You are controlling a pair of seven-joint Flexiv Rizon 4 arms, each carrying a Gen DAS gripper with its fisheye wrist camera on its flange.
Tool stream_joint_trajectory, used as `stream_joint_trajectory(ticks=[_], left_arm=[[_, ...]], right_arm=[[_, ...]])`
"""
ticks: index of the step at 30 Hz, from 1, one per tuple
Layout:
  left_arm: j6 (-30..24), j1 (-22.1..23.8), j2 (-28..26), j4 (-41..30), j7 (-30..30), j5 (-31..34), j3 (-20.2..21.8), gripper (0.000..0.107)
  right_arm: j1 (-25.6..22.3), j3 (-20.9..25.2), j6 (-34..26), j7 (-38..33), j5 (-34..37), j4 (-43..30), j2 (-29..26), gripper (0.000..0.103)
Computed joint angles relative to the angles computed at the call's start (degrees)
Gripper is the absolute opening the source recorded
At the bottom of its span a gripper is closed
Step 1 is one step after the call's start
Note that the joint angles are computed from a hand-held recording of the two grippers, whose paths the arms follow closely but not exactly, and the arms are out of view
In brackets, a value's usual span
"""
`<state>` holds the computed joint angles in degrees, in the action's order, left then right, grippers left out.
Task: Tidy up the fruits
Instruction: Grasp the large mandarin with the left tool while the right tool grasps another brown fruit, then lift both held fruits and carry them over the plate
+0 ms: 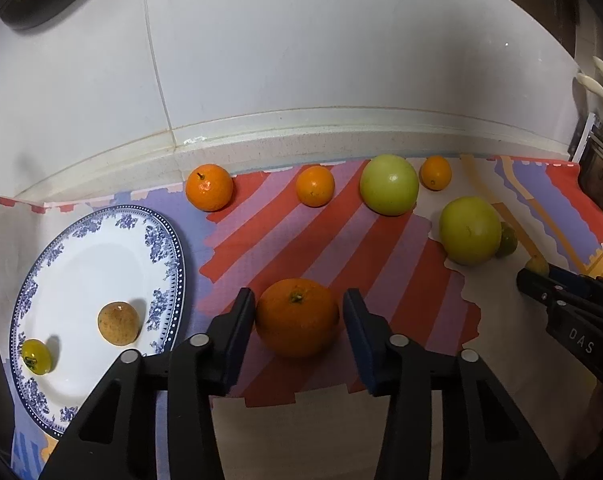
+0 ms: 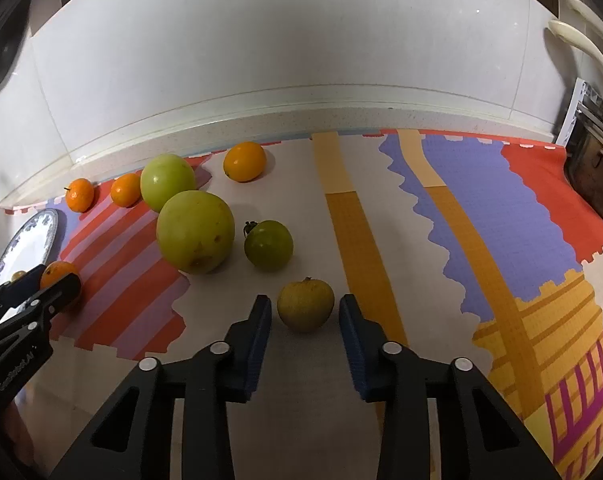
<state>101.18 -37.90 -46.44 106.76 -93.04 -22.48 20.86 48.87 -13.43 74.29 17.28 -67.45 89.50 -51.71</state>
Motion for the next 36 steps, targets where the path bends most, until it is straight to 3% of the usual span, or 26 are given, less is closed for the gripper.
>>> stream_joint_trajectory(ticks=[7, 15, 36], left_arm=[[0.29, 1.23, 0.51, 0.37, 0.21, 0.62, -1.31, 0.043], [2.71, 0.67, 1.95, 2.18, 1.3, 0.1, -1.55, 0.042], [16.35, 0.55, 10.72, 14.12, 11.34, -12.68, -8.1, 0.042]], right_arm=[[0.32, -0.03, -0.74, 0.02, -0.21, -0.19, -0.01, 0.029], [0.49, -0.86, 0.34, 4.29, -7.0, 0.91, 1.89, 0.029], [-6.05, 9.6, -4.3, 12.31, -28.35, 0.3, 7.15, 0.029]])
